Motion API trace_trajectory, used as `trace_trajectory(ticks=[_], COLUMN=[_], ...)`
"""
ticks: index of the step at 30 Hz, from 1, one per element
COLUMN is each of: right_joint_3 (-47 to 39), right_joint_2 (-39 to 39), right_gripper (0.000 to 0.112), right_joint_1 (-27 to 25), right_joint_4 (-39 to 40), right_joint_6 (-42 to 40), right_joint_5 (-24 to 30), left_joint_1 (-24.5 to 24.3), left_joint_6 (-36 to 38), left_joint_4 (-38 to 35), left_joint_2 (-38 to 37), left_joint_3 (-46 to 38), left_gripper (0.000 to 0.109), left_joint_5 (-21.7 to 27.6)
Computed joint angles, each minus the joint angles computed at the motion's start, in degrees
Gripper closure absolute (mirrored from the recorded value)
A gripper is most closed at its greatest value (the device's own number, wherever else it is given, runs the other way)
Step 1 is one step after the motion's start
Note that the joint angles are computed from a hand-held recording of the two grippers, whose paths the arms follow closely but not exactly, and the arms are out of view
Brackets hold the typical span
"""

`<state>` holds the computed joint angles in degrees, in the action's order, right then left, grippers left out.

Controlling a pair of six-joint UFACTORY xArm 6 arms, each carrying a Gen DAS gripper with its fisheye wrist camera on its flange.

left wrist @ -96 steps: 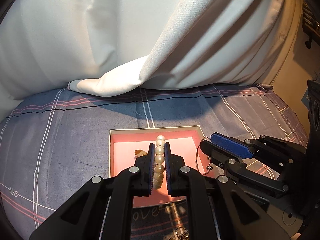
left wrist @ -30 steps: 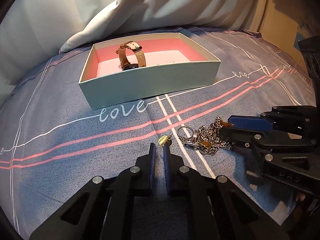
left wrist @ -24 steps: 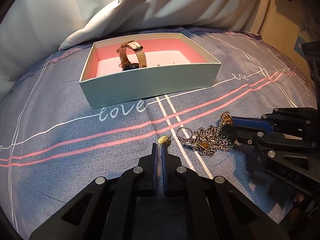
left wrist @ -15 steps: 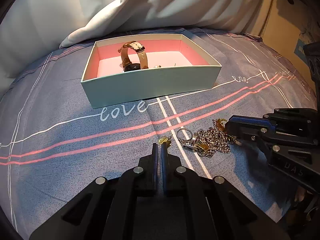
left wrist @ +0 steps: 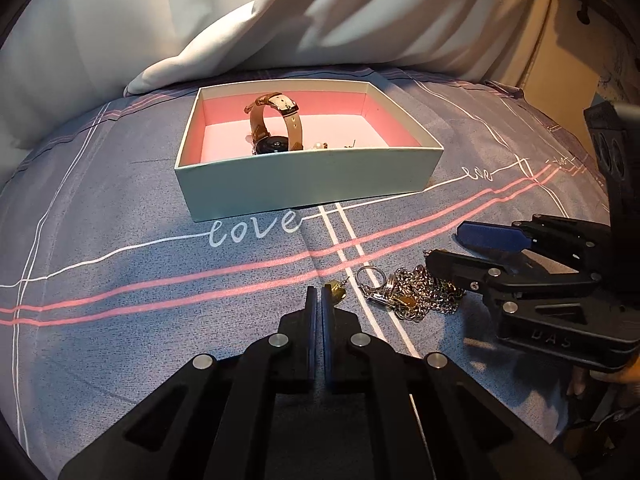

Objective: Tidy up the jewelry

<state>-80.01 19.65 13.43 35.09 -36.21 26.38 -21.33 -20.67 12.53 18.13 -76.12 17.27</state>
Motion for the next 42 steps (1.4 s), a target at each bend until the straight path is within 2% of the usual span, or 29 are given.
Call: trace_trajectory(ticks=[1,4,7,8,19,21,26,28,30,33,35,37,38,39,40,41,42], right_joint_3=[-0.1,0.0,0.8,0.7,2.6,1.7,3.1,3.2,2.6,1.0,0.8,1.0,1.2,1.6,2.1,2.7,3.2], right_joint_2=[0.2,-0.1,-0.9,-1.1,-4.6,-4.2,-4.3,-4.2,-3.8,-2.9,-2.6,-2.6,-2.6,-2.7,-2.9,-3.2,-3.5], right_gripper=[0.067,0.086,0.089,0.104,0.104,0.104,0.104,0.104,0.105,0.104,0.104,0.103,0.097,0.091,0.073,0.06,0.06], right_joint_1=[0.0,-0.1,0.1,-0.1,-0.8,-1.2,-1.0,-0.8,-0.7,-0.5,-0.3,-0.4,-0.4,-0.5,-0.6,-0.6,-0.6], right_joint_4=[-0.2,4.2,3.9,4.9,10.5,9.9,9.2,8.7,8.6,5.9,4.0,4.0,3.4,2.8,2.6,2.6,2.7], right_joint_6=[0.1,-2.9,-2.7,-3.3,-6.7,-6.2,-5.9,-5.5,-5.2,-3.3,-1.6,-1.5,-0.9,-0.4,-0.2,-0.2,-0.2], right_joint_5=[0.4,2.0,1.2,1.8,-0.9,1.0,0.7,1.0,1.6,2.4,2.2,2.3,2.0,1.7,1.2,0.4,-0.3], left_joint_1=[0.1,0.2,0.0,0.0,0.7,0.7,1.3,1.2,1.3,0.6,0.3,-0.2,-0.3,-0.4,-0.4,-0.4,-0.4], left_joint_6=[0.0,3.1,6.6,6.7,4.3,6.0,2.1,4.4,3.1,8.7,8.7,11.1,10.5,10.9,9.0,7.9,7.9], left_joint_4=[-0.1,-3.6,-7.9,-8.0,-6.5,-8.4,-3.4,-6.2,-5.1,-11.0,-9.5,-10.8,-9.9,-9.8,-7.3,-5.7,-5.3], left_joint_2=[-0.5,-1.8,-3.0,-3.2,-3.4,-3.4,-3.7,-3.5,-3.2,-2.4,-1.5,-0.6,-0.2,0.2,0.5,0.8,1.1], left_joint_3=[0.8,3.4,5.3,5.6,5.3,5.3,5.8,5.6,5.1,3.7,2.3,1.1,0.6,0.3,0.0,-0.3,-0.5], left_gripper=[0.106,0.106,0.106,0.106,0.106,0.106,0.106,0.106,0.106,0.106,0.106,0.106,0.104,0.097,0.09,0.075,0.072], left_joint_5=[-1.4,-6.4,-10.4,-11.1,-10.7,-10.6,-10.5,-9.7,-9.3,-7.6,-5.3,-2.6,-1.7,-1.4,-1.2,-1.1,-1.5])
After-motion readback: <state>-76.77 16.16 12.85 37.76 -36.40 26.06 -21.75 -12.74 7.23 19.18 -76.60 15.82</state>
